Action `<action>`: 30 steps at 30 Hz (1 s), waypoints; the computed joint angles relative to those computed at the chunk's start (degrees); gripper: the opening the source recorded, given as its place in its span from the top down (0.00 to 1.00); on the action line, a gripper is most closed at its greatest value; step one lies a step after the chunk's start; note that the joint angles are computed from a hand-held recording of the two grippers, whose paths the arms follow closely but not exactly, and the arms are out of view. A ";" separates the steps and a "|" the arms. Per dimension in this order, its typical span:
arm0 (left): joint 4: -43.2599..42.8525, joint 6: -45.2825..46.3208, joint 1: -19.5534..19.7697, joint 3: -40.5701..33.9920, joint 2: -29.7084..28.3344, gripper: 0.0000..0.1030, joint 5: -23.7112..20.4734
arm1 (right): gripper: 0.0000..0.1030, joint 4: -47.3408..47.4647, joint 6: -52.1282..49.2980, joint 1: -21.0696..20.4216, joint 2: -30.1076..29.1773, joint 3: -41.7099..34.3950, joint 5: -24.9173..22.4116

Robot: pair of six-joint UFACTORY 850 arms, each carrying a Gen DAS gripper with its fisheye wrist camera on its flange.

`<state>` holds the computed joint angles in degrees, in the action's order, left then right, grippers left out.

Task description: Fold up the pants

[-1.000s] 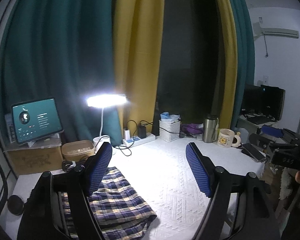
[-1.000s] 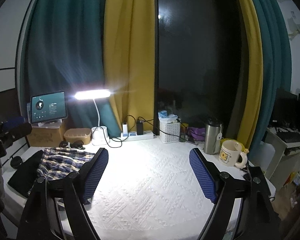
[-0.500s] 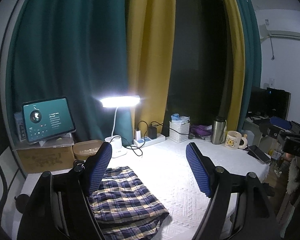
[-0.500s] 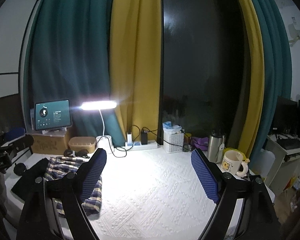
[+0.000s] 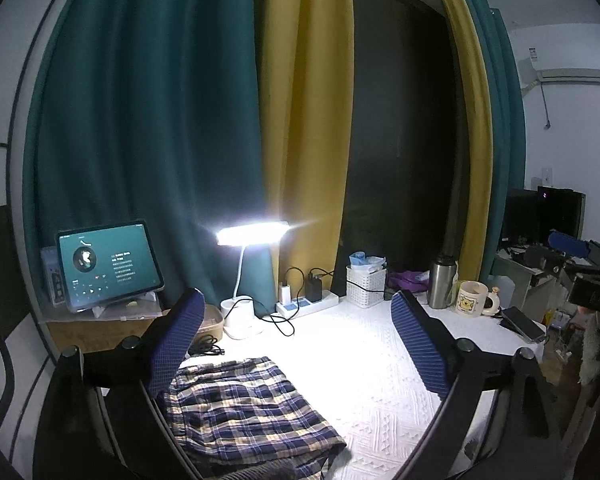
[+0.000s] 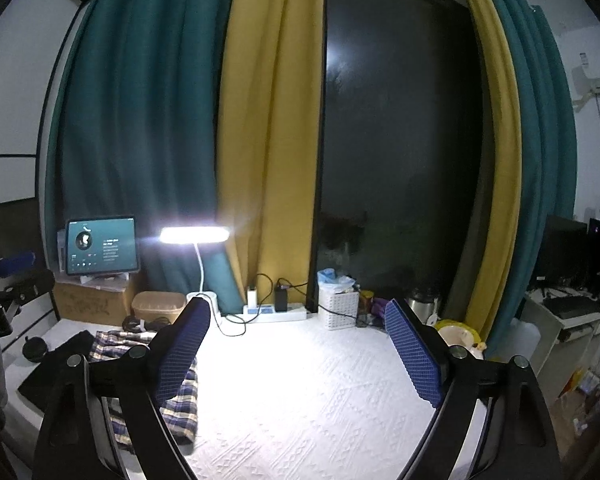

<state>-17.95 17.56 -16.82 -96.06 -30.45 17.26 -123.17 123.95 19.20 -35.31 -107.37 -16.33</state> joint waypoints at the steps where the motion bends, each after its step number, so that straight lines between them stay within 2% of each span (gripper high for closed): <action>1: -0.26 0.32 -0.01 -0.14 -0.07 0.07 -0.07 | 0.12 -0.18 0.27 -0.03 0.16 0.13 -0.13; 16: -6.00 6.16 -0.73 -0.37 -0.37 0.04 0.83 | 0.11 0.57 -0.28 -0.27 0.17 0.05 -0.04; 30: -7.25 7.43 -0.98 -0.27 -0.27 0.04 0.72 | 0.11 0.65 -0.35 -0.09 0.34 0.49 -0.35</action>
<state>-25.20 24.99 -17.80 -96.32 -30.72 17.98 -122.52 123.60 19.11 -34.98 -106.88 -16.68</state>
